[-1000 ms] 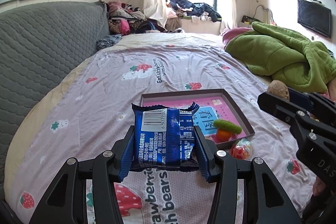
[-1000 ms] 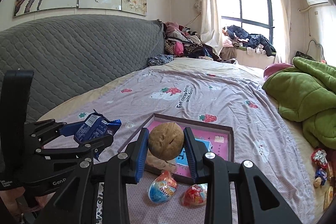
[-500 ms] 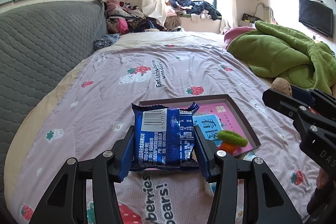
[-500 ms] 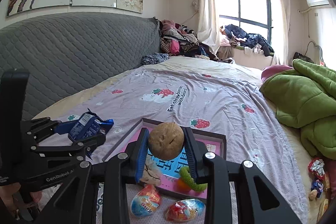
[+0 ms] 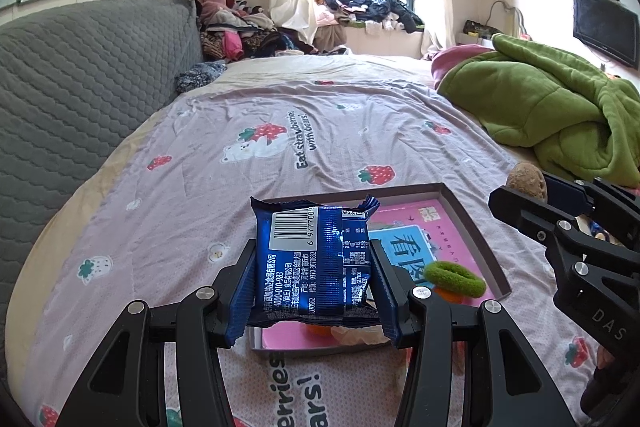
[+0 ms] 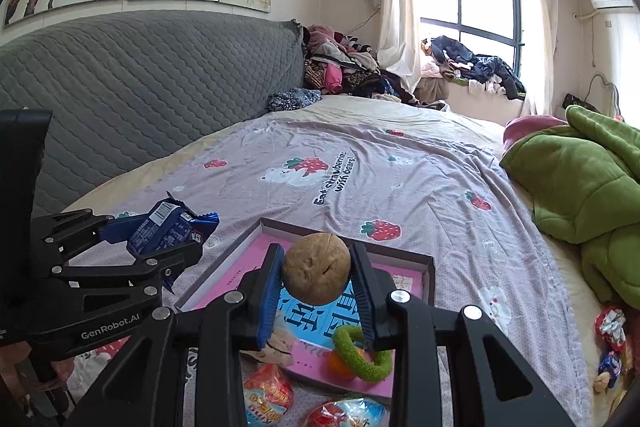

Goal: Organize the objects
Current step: 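Lower the packet and bun over the pink box with both tools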

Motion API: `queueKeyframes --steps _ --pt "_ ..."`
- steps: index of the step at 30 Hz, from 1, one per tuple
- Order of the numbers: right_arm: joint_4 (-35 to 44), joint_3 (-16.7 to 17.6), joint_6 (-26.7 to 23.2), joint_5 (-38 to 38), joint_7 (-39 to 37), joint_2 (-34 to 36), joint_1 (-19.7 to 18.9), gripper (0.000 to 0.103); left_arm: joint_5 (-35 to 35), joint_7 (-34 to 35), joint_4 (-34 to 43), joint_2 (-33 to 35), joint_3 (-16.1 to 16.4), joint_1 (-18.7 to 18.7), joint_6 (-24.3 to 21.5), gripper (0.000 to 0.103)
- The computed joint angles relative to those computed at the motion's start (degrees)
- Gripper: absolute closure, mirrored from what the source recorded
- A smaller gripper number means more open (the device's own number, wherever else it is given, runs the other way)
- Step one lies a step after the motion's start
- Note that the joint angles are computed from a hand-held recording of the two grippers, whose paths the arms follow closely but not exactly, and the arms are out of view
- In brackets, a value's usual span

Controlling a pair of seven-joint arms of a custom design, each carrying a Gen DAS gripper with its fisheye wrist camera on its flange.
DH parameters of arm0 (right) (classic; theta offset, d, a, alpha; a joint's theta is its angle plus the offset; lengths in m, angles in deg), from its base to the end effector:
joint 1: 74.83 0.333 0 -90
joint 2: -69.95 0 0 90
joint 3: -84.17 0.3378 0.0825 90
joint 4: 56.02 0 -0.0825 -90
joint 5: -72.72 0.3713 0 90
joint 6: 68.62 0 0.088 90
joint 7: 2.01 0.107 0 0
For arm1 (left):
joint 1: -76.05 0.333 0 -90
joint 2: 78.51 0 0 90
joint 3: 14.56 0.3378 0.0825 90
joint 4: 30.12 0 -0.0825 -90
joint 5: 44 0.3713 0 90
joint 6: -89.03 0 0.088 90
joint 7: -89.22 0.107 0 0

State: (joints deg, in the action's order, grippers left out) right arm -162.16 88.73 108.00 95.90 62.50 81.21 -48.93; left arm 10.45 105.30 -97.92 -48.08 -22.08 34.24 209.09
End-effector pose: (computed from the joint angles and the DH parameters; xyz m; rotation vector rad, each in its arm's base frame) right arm 0.5774 0.2970 0.5654 -1.8992 1.0318 -0.6006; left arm 0.5366 -0.5198 0.5642 -1.7550 1.5464 -0.7290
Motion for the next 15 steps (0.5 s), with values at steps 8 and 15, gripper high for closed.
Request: queueKeyframes --steps 8,15 --pt "2.7 -2.5 -1.8 -3.6 3.3 3.0 1.6 0.069 -1.8 1.4 1.8 2.0 0.3 0.9 0.4 0.05" --pt "4.7 -0.6 -2.1 -1.9 1.3 5.1 0.2 0.069 -3.6 2.0 2.2 3.3 0.8 1.8 1.4 0.05"
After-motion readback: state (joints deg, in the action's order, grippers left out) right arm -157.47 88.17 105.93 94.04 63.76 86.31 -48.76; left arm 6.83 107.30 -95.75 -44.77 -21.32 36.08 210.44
